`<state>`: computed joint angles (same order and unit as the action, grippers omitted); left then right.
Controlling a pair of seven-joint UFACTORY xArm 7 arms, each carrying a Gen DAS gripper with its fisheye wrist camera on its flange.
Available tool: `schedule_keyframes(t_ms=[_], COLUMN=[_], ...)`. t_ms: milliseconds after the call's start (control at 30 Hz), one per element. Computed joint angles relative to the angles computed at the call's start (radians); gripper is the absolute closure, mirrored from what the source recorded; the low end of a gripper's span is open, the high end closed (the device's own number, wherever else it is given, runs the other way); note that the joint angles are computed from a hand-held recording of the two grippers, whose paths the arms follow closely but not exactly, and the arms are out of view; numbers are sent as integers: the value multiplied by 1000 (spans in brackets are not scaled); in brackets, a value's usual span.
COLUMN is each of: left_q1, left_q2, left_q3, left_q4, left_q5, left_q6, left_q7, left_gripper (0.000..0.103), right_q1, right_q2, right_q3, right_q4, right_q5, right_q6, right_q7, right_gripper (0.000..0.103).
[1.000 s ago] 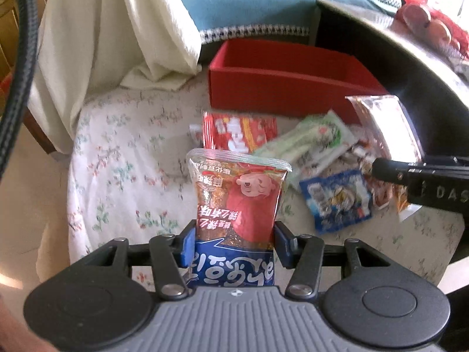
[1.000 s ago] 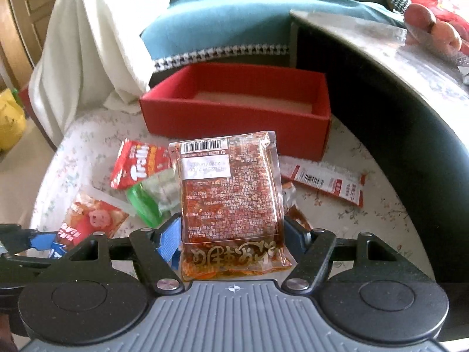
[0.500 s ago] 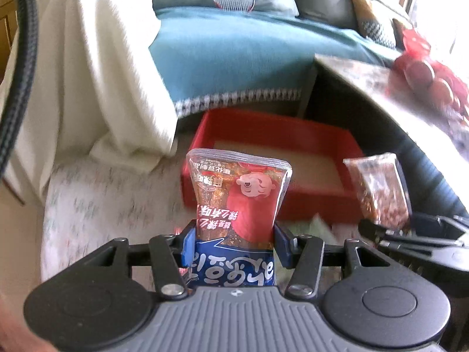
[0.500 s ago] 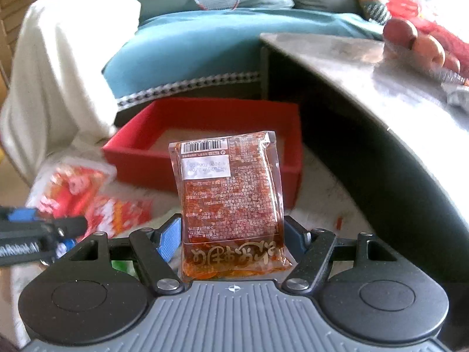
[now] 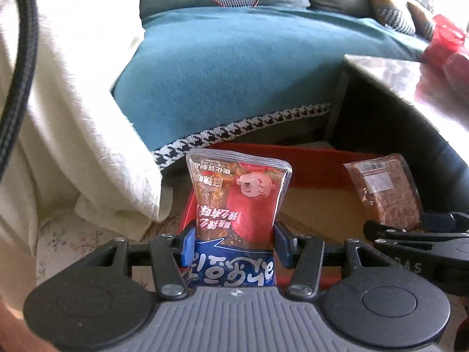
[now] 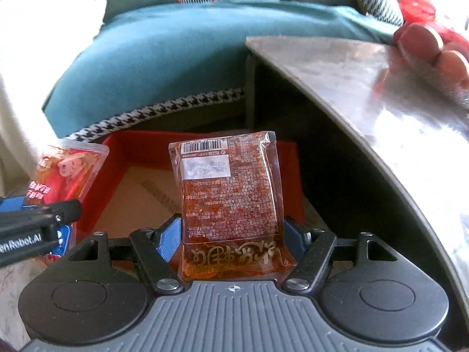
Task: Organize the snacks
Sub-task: 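Carry both packets to the red box while the right gripper releases its packet inside, then lower the pig packet into the red box and open the left gripper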
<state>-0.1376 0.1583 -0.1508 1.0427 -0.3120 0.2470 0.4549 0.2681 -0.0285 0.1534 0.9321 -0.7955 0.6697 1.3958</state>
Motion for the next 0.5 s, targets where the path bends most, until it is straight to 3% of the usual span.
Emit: schedule_keyframes(t_ms=[267,367,500], left_q1=[-17,-25,-23], left_q2=[91,121,137], left_q3=[-2,8,10], left_q4=[62,87,109], left_q5=[70,109,140], left_q6=[-23,-6,27], left_q7=[-32,-72,-105], left_gripper=[57,55,52], right_q1=[0,3,18], right_q2=[152,187,215], right_q3=[-61,-80,-100], right_q4=[106,130,152], right_q5=[66,98,123], right_q6=[-38,-59,-48], right_q7=[-106,-147,-182], right_gripper=[26,39,33])
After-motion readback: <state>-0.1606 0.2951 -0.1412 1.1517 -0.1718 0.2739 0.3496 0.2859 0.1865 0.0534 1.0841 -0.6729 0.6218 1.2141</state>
